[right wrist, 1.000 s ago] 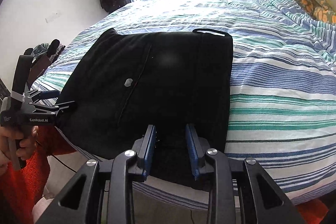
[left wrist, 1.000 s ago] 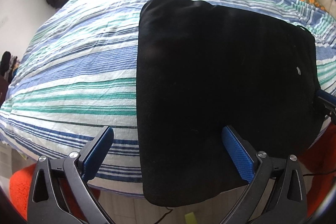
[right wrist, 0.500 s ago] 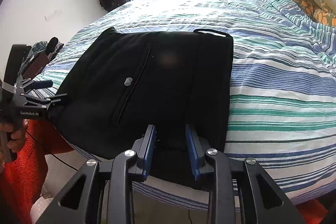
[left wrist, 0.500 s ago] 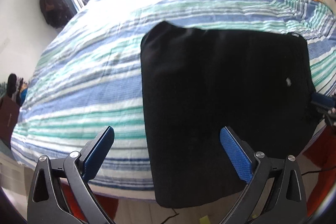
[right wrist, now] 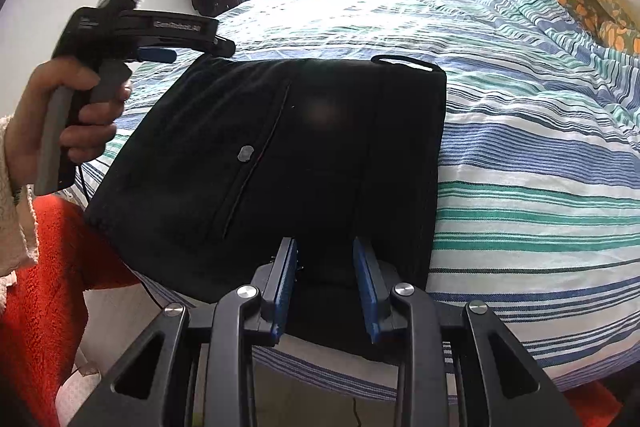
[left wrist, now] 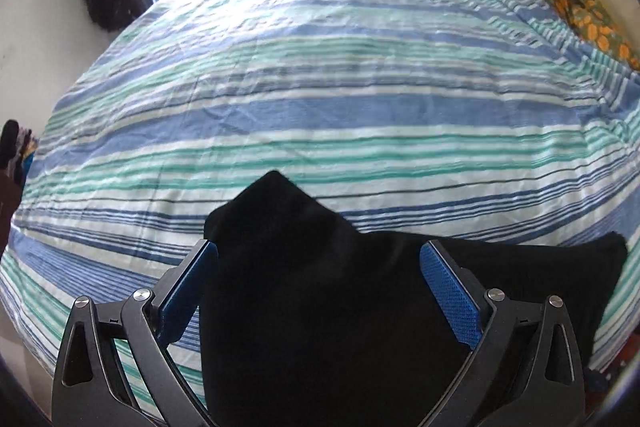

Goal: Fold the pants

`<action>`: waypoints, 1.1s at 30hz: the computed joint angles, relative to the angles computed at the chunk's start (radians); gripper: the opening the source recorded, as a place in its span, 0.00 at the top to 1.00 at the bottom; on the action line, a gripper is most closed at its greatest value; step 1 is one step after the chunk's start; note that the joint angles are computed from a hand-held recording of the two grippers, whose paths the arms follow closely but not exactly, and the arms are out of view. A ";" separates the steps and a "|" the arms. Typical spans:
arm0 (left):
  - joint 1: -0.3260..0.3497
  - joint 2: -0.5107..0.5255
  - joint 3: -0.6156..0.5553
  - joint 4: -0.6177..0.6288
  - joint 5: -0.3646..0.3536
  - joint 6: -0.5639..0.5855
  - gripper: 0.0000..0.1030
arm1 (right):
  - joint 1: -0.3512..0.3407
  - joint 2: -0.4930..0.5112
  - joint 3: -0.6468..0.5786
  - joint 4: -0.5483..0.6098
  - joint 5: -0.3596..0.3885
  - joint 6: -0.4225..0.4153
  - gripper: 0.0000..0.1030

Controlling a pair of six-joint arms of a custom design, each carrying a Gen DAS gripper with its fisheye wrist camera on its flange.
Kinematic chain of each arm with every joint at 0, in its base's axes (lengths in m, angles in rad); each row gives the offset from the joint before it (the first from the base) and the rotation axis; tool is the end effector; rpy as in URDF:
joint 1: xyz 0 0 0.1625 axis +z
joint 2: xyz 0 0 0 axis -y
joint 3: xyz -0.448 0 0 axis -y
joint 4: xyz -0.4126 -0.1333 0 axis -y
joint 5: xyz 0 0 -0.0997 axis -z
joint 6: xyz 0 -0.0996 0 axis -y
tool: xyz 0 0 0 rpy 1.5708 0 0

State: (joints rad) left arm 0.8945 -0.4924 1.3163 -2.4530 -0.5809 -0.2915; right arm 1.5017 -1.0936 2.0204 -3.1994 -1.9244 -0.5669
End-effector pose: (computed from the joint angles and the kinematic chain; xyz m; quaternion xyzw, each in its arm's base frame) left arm -0.3179 -0.7422 0.0228 0.1546 0.8660 -0.2436 0.4083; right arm 0.0578 -0.5954 0.2235 0.1691 -0.9108 0.2698 0.2627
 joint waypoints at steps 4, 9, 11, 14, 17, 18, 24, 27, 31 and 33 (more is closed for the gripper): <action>0.035 0.009 0.014 -0.055 -0.025 0.007 0.00 | 0.000 -0.001 -0.006 0.014 0.006 0.001 0.70; 0.055 0.025 -0.043 0.038 -0.032 -0.055 0.00 | 0.000 0.000 -0.012 0.027 0.008 -0.002 0.70; 0.060 0.032 -0.055 0.046 -0.030 -0.052 0.00 | -0.002 -0.003 -0.013 0.033 0.013 -0.001 0.70; 0.056 0.032 -0.042 0.021 -0.014 -0.040 0.00 | -0.002 -0.002 -0.014 0.035 0.013 -0.005 0.70; 0.048 0.021 -0.028 0.012 -0.005 -0.039 0.00 | -0.003 -0.003 -0.015 0.037 0.013 -0.006 0.70; 0.043 0.007 -0.017 0.017 -0.011 -0.045 0.01 | -0.004 -0.002 -0.016 0.038 0.013 -0.005 0.70; -0.005 -0.134 0.180 -0.075 -0.084 -0.002 0.01 | -0.003 0.000 -0.021 0.042 0.010 0.000 0.70; -0.026 -0.201 0.304 -0.100 -0.085 -0.019 0.01 | -0.003 0.001 -0.022 0.041 0.009 0.000 0.70; 0.007 -0.267 0.439 -0.111 -0.143 -0.126 0.00 | -0.001 0.004 -0.022 0.035 0.004 -0.001 0.70; 0.029 -0.302 0.491 -0.185 -0.215 -0.189 0.00 | 0.002 0.009 -0.018 0.020 -0.004 -0.008 0.70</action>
State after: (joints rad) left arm 0.9236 -0.7948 1.8071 -2.6378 -0.7960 -0.4801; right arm 1.5037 -1.0851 2.0023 -3.1795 -1.9286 -0.5746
